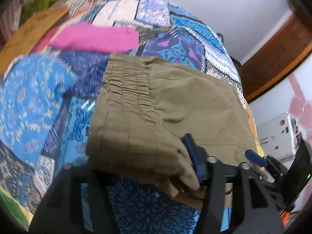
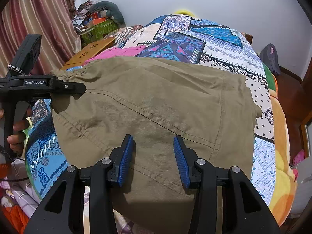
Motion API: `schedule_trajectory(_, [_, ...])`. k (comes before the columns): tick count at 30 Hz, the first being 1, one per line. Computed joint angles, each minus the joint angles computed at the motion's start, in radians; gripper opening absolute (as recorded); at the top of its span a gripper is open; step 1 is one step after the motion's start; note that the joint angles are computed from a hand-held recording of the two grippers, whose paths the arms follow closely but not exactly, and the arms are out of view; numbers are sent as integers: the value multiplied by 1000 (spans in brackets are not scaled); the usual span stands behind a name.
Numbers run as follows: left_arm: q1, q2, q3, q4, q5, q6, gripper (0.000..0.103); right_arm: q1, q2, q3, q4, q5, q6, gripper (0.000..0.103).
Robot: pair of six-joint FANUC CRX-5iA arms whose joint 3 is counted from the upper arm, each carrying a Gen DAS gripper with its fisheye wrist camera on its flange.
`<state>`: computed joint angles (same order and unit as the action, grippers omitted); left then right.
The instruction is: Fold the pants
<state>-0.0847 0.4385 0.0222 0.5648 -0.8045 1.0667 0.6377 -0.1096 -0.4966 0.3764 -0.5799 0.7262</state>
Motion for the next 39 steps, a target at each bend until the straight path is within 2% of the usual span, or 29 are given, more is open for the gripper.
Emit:
schedule_trajectory(3, [-20, -52, -42, -22, 83, -68, 37, 1, 5, 9, -3, -12, 6, 39])
schedule_trajectory(7, [-36, -99, -73, -23, 149, -142, 31, -5, 16, 42, -57, -28, 52, 40])
schedule_trajectory(9, [-44, -120, -83, -27, 183, -166, 29, -6, 21, 60, -71, -35, 70, 40])
schedule_trajectory(15, [-44, -213, -152, 6, 311, -275, 26, -1, 33, 64, 2, 17, 8, 40])
schedule_trajectory(18, [-45, -251, -184, 12, 366, -330, 25, 8, 82, 107, -40, 16, 68, 40])
schedule_trajectory(21, [-48, -270, -199, 3, 384, -363, 25, 18, 133, 159, -111, -1, 153, 40])
schedule_trajectory(24, [-63, -281, -212, -34, 408, -369, 25, 28, 156, 170, -90, -2, 155, 44])
schedule_trajectory(26, [-77, -287, -223, -42, 433, -386, 25, 23, 159, 186, -119, -15, 185, 44])
schedule_trajectory(29, [-103, -287, -224, -84, 462, -384, 25, 5, 132, 192, -189, -22, 225, 43])
schedule_trajectory(32, [-126, -287, -212, -170, 481, -352, 25, 16, 67, 128, -129, -4, 147, 43])
schedule_trajectory(39, [-171, -289, -227, -123, 483, -436, 25, 42, -56, -7, 10, -57, -24, 43])
